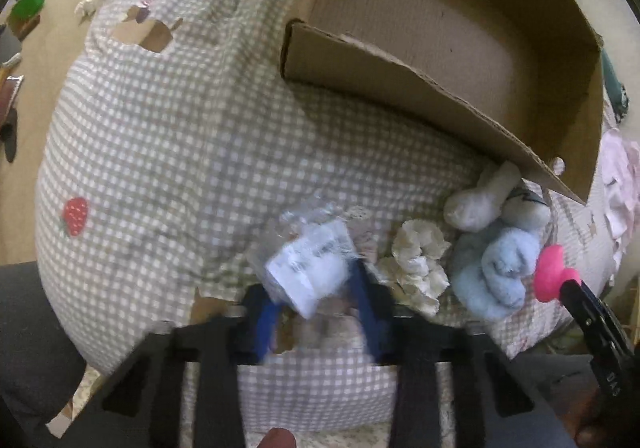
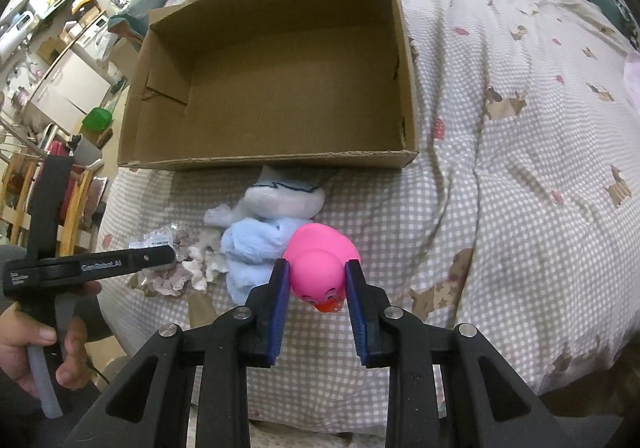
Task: Organize soft objects
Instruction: 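Grasp the pink rubber duck with the right tool while the left tool grasps the clear plastic bag, then carry the pink duck and plastic bag over the cardboard box with both tools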
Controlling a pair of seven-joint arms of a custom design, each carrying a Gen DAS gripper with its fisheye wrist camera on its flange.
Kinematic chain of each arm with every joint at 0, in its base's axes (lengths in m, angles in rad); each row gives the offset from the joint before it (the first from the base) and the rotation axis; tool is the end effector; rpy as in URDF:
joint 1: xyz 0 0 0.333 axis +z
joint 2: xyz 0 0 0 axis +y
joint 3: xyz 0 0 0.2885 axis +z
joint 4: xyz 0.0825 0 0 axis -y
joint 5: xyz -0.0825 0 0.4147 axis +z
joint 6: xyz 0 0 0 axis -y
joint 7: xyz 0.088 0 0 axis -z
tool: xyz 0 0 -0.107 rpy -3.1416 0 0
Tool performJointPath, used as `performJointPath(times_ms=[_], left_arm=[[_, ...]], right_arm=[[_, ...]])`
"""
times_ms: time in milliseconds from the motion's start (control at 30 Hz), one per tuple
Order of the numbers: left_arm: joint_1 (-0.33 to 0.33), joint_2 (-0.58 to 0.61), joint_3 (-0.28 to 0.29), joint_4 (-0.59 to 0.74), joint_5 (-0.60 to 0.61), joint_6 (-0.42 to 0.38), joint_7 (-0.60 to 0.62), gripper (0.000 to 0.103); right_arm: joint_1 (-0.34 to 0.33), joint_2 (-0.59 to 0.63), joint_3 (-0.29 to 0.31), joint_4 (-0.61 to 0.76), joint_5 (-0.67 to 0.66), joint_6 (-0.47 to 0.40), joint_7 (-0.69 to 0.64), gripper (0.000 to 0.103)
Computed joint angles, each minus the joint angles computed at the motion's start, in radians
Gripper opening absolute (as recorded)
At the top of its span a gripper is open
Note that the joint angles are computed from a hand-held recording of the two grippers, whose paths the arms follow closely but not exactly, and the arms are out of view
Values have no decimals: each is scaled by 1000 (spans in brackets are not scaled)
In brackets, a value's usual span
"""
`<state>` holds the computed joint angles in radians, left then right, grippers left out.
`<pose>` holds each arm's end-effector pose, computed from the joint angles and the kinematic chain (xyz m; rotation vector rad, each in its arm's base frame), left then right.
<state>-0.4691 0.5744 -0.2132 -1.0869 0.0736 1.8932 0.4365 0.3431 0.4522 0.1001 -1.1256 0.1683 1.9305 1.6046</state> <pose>0.6164 -0.4368 0.4975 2.6132 -1.5774 0.3631 0.6662 0.3096 0.5687 -2.2458 1.5536 -0.0094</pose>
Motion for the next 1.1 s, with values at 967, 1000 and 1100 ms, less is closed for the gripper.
performJointPath(times_ms=[967,1000,1100], left_arm=[[22,-78,2,-70,44,0,-69,32],[16,-71,9,-59,55,-22,-83,42],[18,-80,15,-75,62,-13,-104,49]], right_arm=[[0,-71,11,-94,33,91,-24,30],[1,-69,11,-92,31,89,-25,30],[4,-64,12,-88,31,89,-30,30]])
